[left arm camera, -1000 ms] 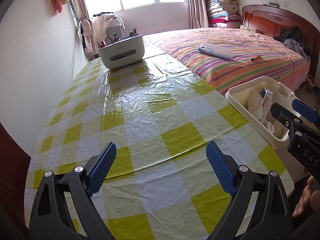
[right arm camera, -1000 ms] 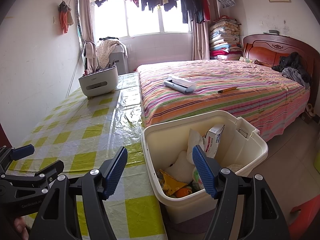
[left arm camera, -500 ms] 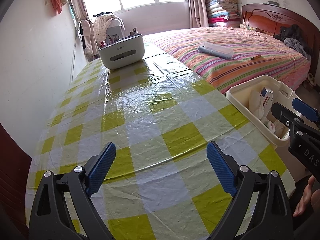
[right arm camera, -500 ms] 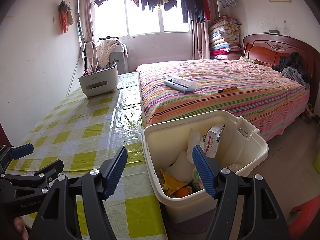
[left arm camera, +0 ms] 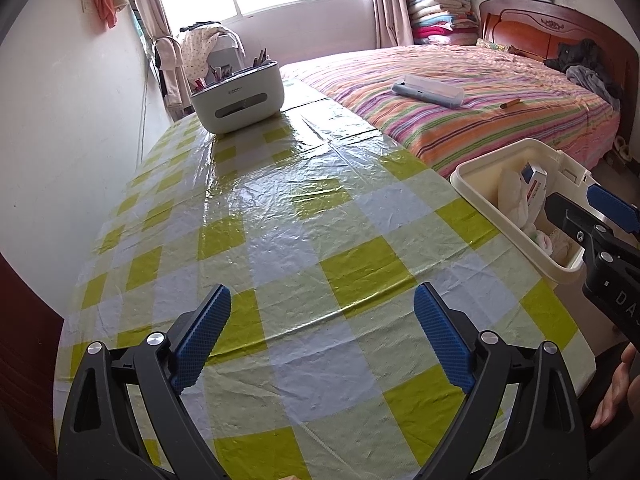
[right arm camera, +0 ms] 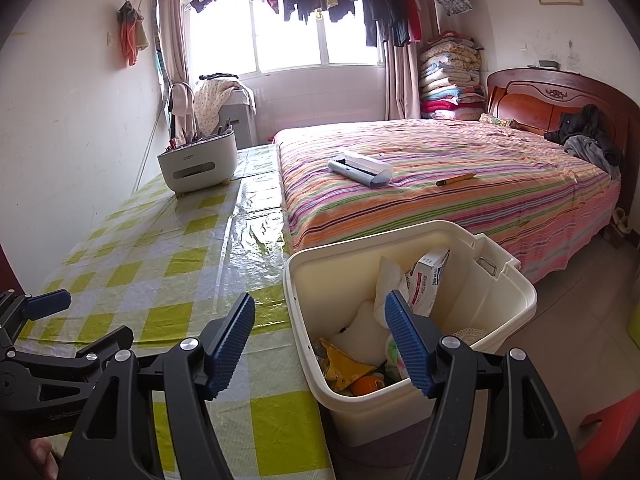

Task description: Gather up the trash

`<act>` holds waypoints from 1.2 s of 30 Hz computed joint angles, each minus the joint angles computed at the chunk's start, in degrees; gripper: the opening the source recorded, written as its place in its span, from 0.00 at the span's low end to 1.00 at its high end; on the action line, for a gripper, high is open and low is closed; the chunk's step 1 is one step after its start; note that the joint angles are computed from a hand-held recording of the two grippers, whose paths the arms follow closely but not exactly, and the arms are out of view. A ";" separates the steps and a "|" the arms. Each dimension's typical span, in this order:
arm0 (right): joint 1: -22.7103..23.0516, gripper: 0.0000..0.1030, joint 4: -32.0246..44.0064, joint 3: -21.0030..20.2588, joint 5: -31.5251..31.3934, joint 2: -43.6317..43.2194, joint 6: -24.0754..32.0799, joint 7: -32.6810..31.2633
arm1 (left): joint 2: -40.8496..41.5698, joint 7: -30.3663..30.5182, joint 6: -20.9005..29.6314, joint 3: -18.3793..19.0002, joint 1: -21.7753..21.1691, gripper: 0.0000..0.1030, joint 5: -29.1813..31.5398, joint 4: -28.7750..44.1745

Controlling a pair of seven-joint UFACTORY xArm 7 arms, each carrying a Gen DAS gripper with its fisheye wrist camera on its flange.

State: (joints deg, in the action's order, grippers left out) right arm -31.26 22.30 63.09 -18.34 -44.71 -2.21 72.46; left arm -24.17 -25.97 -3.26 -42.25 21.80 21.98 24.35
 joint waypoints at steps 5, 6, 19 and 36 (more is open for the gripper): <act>-0.07 0.64 0.01 0.06 -0.07 -0.02 -0.06 0.14 | 1.36 1.25 0.16 3.50 -3.59 0.90 -0.49 -0.14; -0.07 0.64 0.01 0.07 -0.09 0.00 -0.04 0.10 | 1.76 1.61 0.15 4.63 -4.71 0.90 -0.68 -0.17; -0.19 0.64 0.01 0.14 -0.05 0.02 -0.16 0.01 | 3.78 1.85 1.72 8.52 -8.41 0.90 -0.37 0.40; -0.36 0.64 -0.31 0.02 0.51 -0.52 -0.76 0.09 | -0.02 3.42 -3.72 -1.72 1.63 0.94 -7.64 -1.28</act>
